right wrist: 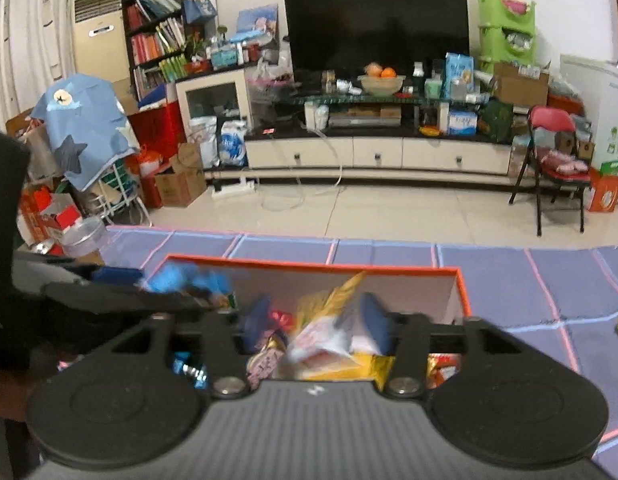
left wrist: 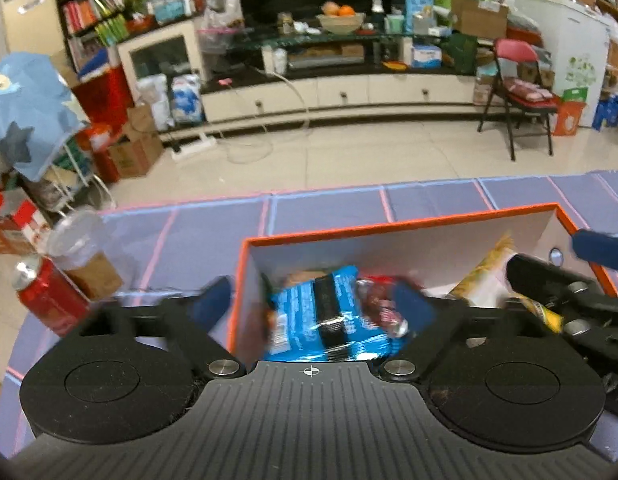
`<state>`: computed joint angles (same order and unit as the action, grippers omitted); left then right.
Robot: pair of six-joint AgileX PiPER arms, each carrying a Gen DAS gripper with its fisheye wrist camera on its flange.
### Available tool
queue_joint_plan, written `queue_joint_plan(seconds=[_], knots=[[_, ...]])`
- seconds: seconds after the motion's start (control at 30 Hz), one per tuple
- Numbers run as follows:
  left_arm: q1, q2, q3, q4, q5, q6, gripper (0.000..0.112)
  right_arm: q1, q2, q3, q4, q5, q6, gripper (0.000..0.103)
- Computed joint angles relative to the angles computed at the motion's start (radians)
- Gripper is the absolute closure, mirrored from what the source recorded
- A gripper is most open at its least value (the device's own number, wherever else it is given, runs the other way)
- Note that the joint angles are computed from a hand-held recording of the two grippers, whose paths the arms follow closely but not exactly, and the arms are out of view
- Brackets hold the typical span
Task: Organize snacks
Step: 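Lift blue wafer over orange box and open left tool while right tool drops Kacang pack, then grasp chocolate-chip cookie packet with left tool while right tool grasps round wrapped cookie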
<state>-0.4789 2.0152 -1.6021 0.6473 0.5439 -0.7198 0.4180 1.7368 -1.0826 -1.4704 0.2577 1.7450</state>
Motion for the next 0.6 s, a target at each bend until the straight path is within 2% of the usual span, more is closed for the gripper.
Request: queue_joint_plan(seconds=[0.13, 0.23, 0.3, 0.33, 0.43, 0.53, 0.6], knots=[[0.015, -0.142, 0.165, 0.054, -0.059, -0.094, 0.035, -0.007, -0.072, 0.067, -0.099, 0.010, 0.102, 0.041], [0.029, -0.312, 0.383, 0.185, -0.127, -0.289, 0.032, 0.006, -0.194, 0.183, -0.175, 0.049, 0.192, 0.035], [0.032, -0.412, 0.525, 0.296, -0.140, -0.443, 0.029, 0.029, -0.295, 0.283, -0.187, 0.099, 0.205, 0.031], [0.029, -0.455, 0.594, 0.348, -0.136, -0.517, 0.029, 0.040, -0.352, 0.337, -0.168, 0.118, 0.192, 0.028], [0.010, -0.540, 0.765, 0.447, -0.117, -0.685, 0.029, 0.092, -0.511, 0.497, -0.102, 0.203, 0.156, 0.007], [0.004, -0.549, 0.874, 0.515, -0.151, -0.837, 0.031, 0.217, -0.654, 0.645, 0.060, 0.376, 0.118, 0.007], [0.011, -0.528, 0.893, 0.486, -0.188, -0.852, 0.034, 0.264, -0.740, 0.724, 0.193, 0.397, 0.126, 0.011]])
